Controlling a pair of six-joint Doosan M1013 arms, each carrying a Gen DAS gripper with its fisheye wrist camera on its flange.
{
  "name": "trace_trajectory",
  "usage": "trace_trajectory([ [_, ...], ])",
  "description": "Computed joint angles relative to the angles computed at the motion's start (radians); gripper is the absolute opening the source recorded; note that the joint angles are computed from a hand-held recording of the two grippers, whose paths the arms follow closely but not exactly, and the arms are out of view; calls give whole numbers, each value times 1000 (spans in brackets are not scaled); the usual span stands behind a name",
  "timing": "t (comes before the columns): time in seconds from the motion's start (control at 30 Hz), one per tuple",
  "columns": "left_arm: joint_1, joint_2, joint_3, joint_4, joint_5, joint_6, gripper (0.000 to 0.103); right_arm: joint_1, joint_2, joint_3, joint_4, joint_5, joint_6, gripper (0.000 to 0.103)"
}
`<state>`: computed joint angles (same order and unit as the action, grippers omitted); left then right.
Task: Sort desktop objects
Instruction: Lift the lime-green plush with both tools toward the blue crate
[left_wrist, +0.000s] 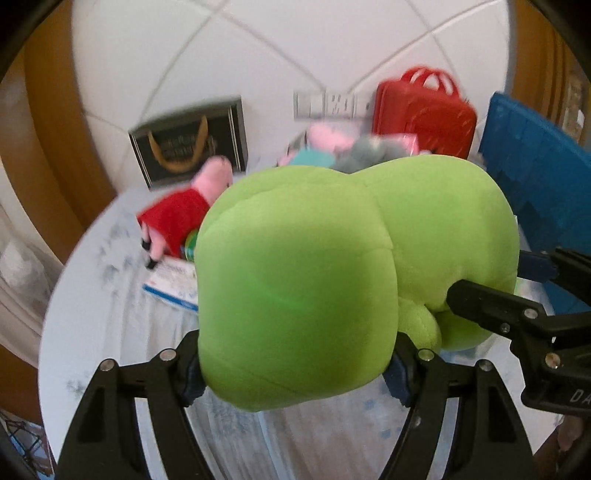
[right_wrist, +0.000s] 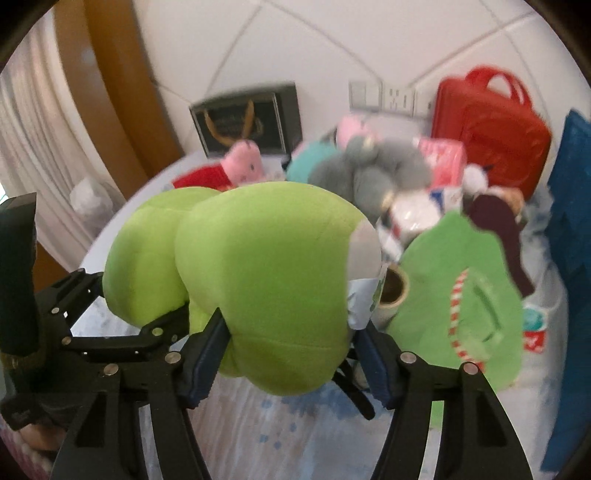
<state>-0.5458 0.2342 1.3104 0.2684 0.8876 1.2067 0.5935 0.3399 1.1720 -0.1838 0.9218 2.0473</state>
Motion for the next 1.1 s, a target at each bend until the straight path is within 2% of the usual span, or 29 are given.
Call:
trace_trajectory([
  [0.17, -66, -37, -10, 152, -17, -137, 75, 4, -83, 61, -52, -92, -22, 66],
  [0.37, -172, -58, -35, 364, -6, -316, 75, -11, -187, 143, -105, -190, -45, 66],
  [0.5, -216, -61, -57, 424, -10, -349, 75, -23, -247, 183, -147, -221, -39, 66],
  [0.6, -240, -63, -71, 439, -41, -323, 75, -20, -286, 211, -235, -227, 40, 66],
  [0.7, -248, -62, -86, 401, -96, -264, 75, -7, -320, 235, -356, -205, 156, 66],
  [0.87, -269, -51, -124, 298, -190, -159, 75, 25, -363, 234, -550, -71, 301, 66],
  [1.0, -297, -26, -180, 202, -219, -64, 75, 35, -412, 257, -664, 4, 375, 66],
  [1.1, -333, 10, -240, 190, -222, -22, 75, 14, -457, 287, -707, 17, 408, 66],
])
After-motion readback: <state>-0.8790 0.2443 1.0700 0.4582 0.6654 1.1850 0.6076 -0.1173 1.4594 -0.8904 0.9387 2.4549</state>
